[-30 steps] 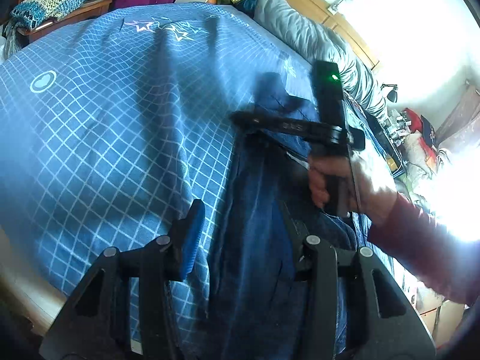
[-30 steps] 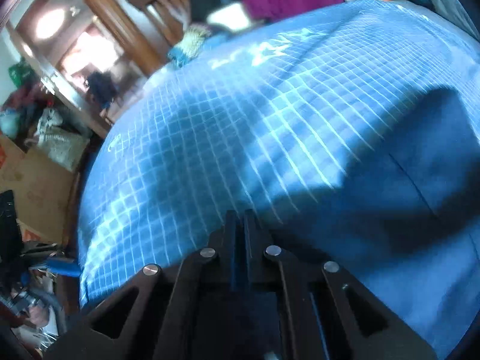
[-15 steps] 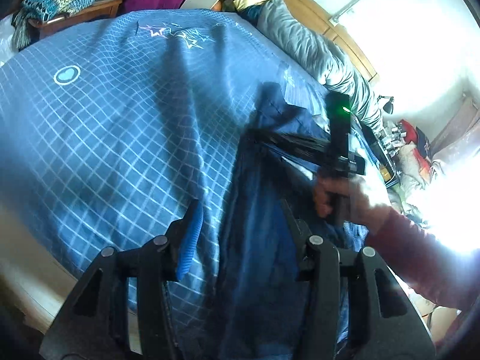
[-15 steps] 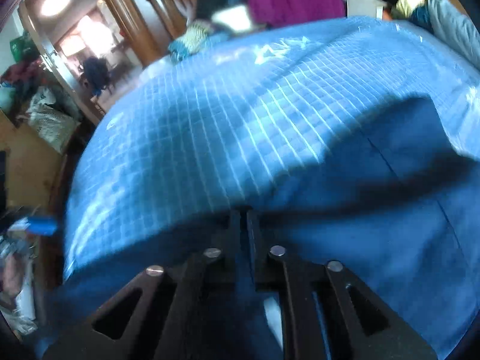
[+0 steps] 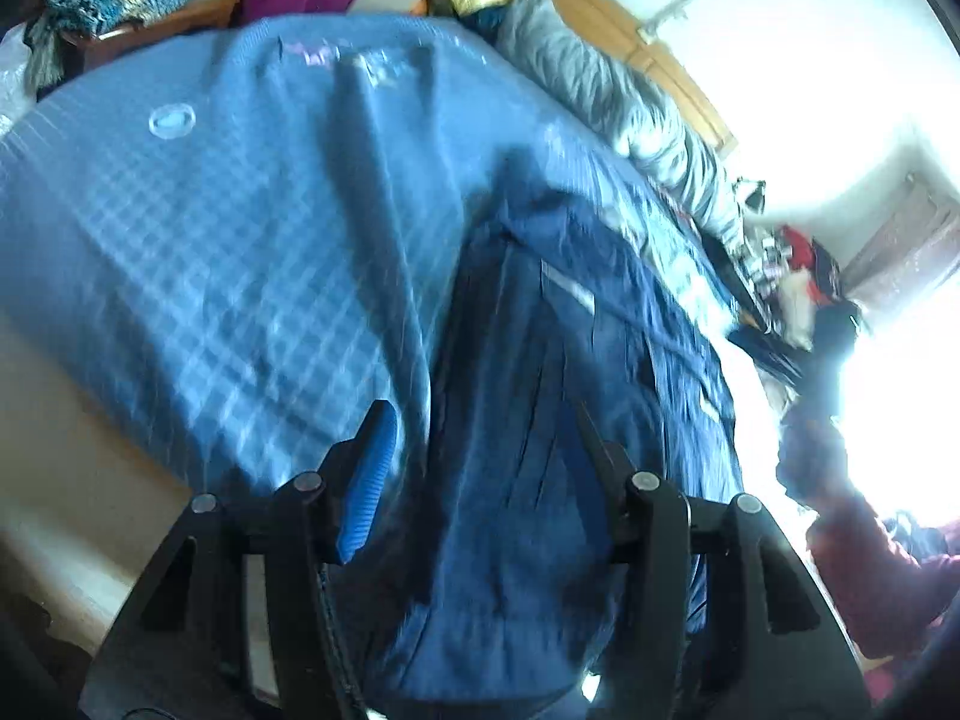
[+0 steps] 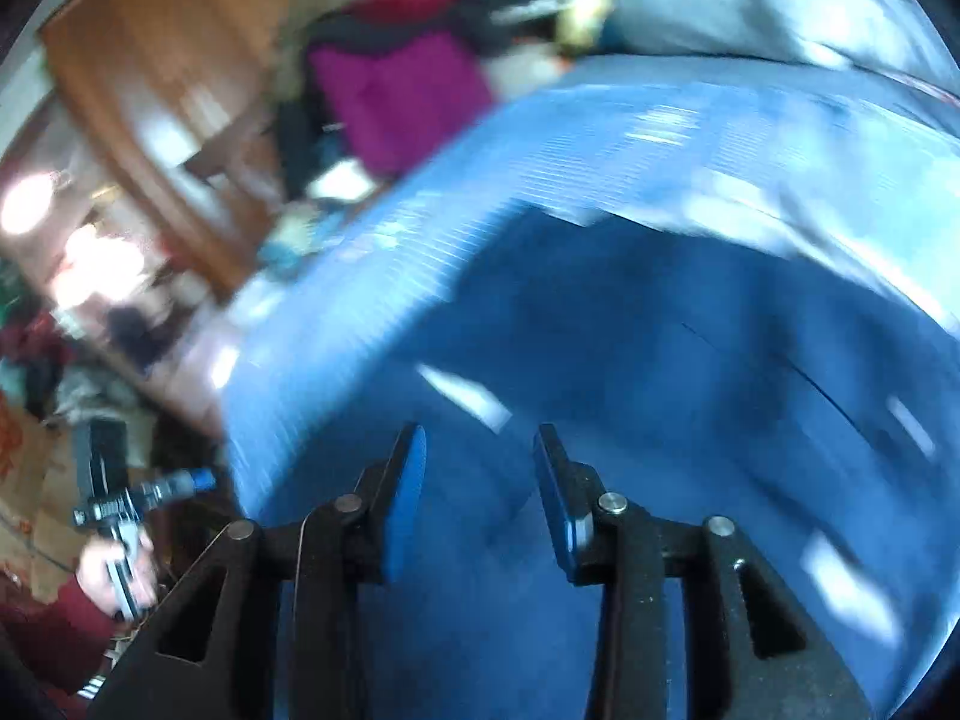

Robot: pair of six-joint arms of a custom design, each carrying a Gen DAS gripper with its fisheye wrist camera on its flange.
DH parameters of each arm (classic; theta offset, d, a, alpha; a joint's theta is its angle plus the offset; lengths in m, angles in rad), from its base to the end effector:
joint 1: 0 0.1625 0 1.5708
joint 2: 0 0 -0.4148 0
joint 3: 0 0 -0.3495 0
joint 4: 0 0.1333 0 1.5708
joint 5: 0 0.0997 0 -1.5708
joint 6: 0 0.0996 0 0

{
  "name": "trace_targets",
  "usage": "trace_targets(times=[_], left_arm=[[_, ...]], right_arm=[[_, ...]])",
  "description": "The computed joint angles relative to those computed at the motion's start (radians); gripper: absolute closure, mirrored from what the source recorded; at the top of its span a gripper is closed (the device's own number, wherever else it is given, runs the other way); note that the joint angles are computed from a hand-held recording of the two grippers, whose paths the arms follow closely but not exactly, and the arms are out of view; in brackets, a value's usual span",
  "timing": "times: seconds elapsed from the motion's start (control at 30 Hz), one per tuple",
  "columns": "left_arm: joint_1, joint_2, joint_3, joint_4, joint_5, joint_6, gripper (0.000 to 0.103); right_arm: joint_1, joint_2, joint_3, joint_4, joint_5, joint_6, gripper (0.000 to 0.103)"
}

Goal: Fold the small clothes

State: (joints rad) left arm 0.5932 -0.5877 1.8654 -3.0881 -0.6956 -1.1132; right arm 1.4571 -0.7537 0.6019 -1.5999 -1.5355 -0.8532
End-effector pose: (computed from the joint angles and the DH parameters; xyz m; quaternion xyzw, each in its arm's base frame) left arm -0.3456 -0.4860 0.0195 -0.1115 0.8938 -0.4183 0.1174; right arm 0.0493 -0.7745 0.4192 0.3613 -0.9279 0.0881 0.0264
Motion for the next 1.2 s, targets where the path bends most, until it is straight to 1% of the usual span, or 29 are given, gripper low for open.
trace_targets(times=[0.07, 0.1, 0.13, 0.17, 0.2, 0.23, 0.27, 0.37, 0.47, 0.53, 0.6, 0.77, 0.83, 0.97, 1.03, 1.07, 1.13, 1.2], left_arm=[[-0.008, 0.007, 0.005, -0.002, -0.039, 0.011, 0.048], [-0.013, 0.01, 0.005, -0.003, -0.054, 0.017, 0.048], [-0.016, 0.013, 0.005, -0.002, -0.071, 0.022, 0.048], [-0.017, 0.015, 0.005, 0.0, -0.089, 0.022, 0.048], [-0.017, 0.015, 0.004, 0.003, -0.105, 0.019, 0.048], [-0.016, 0.015, 0.005, 0.007, -0.122, 0.016, 0.048], [-0.014, 0.013, 0.004, 0.013, -0.135, 0.013, 0.048], [-0.011, 0.011, -0.001, 0.027, -0.153, 0.001, 0.048], [-0.02, 0.015, -0.005, 0.05, -0.143, -0.022, 0.048], [-0.026, 0.021, -0.011, 0.062, -0.139, -0.028, 0.048], [-0.026, 0.023, -0.022, 0.08, -0.141, -0.022, 0.048], [-0.023, 0.006, -0.019, 0.153, -0.161, -0.05, 0.048], [-0.019, -0.008, 0.006, 0.155, -0.187, -0.065, 0.048], [-0.007, -0.029, 0.052, 0.152, -0.251, -0.094, 0.048], [-0.003, -0.032, 0.058, 0.174, -0.288, -0.089, 0.048], [-0.004, -0.032, 0.055, 0.194, -0.299, -0.087, 0.048], [-0.002, -0.024, 0.054, 0.184, -0.323, -0.068, 0.048], [-0.001, -0.017, 0.043, 0.207, -0.32, -0.063, 0.048]], right_arm=[[-0.062, -0.108, 0.068, -0.018, -0.061, 0.005, 0.059], [-0.089, -0.157, 0.101, -0.028, -0.079, 0.02, 0.058], [-0.125, -0.195, 0.108, -0.023, -0.09, 0.032, 0.057], [-0.162, -0.247, 0.146, -0.034, -0.099, 0.042, 0.049], [-0.193, -0.304, 0.217, -0.069, -0.105, 0.036, 0.039], [-0.226, -0.345, 0.247, -0.079, -0.114, 0.027, 0.033], [-0.256, -0.378, 0.276, -0.083, -0.127, 0.028, 0.025], [-0.334, -0.43, 0.319, -0.061, -0.166, 0.053, 0.025], [-0.401, -0.458, 0.346, 0.029, -0.14, 0.057, 0.025], [-0.417, -0.467, 0.377, 0.058, -0.158, 0.026, 0.026], [-0.424, -0.465, 0.412, 0.056, -0.166, 0.027, 0.028], [-0.461, -0.425, 0.378, 0.115, -0.115, 0.069, 0.028], [-0.467, -0.408, 0.349, 0.154, -0.082, 0.079, 0.028], [-0.474, -0.388, 0.331, 0.167, -0.079, 0.085, 0.028], [-0.473, -0.382, 0.323, 0.183, -0.07, 0.092, 0.028], [-0.473, -0.383, 0.323, 0.186, -0.065, 0.091, 0.028], [-0.466, -0.386, 0.335, 0.175, -0.059, 0.091, 0.028], [-0.471, -0.394, 0.336, 0.173, -0.063, 0.085, 0.028]])
